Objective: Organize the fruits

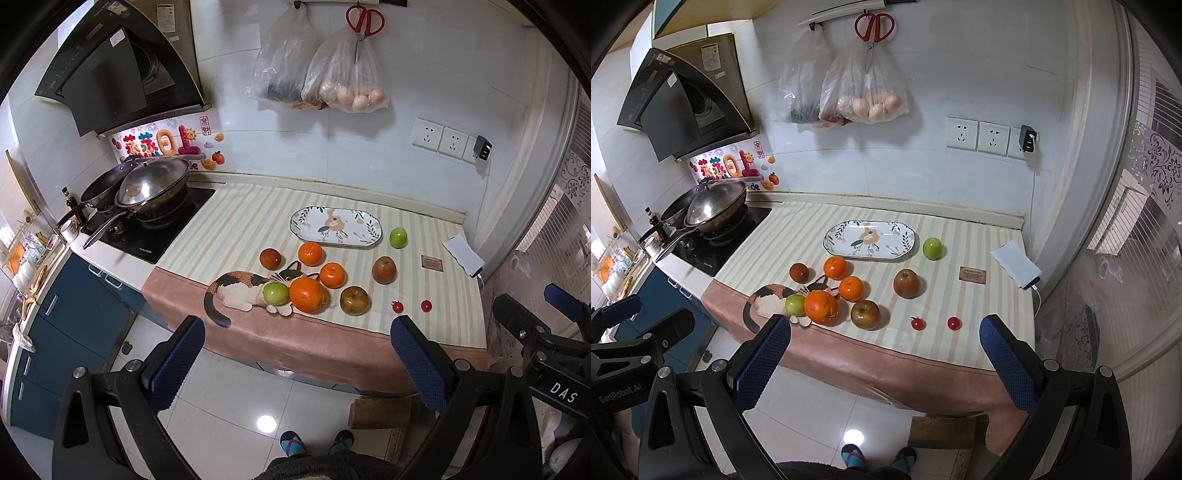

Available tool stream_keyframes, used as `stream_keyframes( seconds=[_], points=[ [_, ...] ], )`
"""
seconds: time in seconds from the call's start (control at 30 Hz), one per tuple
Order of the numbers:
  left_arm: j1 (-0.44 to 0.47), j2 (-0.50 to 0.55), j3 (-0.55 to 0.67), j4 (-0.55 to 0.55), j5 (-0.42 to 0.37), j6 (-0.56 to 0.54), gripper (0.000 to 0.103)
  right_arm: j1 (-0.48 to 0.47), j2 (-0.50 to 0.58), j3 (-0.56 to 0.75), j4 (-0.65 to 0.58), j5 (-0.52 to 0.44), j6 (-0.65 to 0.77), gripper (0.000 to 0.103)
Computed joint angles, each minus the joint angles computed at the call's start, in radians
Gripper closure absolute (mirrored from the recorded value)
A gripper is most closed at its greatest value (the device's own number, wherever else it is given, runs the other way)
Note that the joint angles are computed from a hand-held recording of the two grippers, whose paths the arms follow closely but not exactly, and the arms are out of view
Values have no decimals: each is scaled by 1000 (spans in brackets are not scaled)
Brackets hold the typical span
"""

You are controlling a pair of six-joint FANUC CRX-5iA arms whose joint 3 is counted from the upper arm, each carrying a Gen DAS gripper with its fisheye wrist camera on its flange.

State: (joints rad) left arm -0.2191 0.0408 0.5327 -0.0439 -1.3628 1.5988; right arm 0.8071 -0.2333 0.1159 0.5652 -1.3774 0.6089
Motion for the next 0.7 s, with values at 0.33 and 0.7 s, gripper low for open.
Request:
stream_keyframes(
  seconds=[0.33, 0.7],
  points=[
    [-2, 5, 0, 1, 10, -1, 0, -15, 6, 2, -7, 9, 9, 0],
    [-7, -12, -21, 3, 12, 3, 0, -30, 10, 5, -16, 18, 21, 0]
  ],
)
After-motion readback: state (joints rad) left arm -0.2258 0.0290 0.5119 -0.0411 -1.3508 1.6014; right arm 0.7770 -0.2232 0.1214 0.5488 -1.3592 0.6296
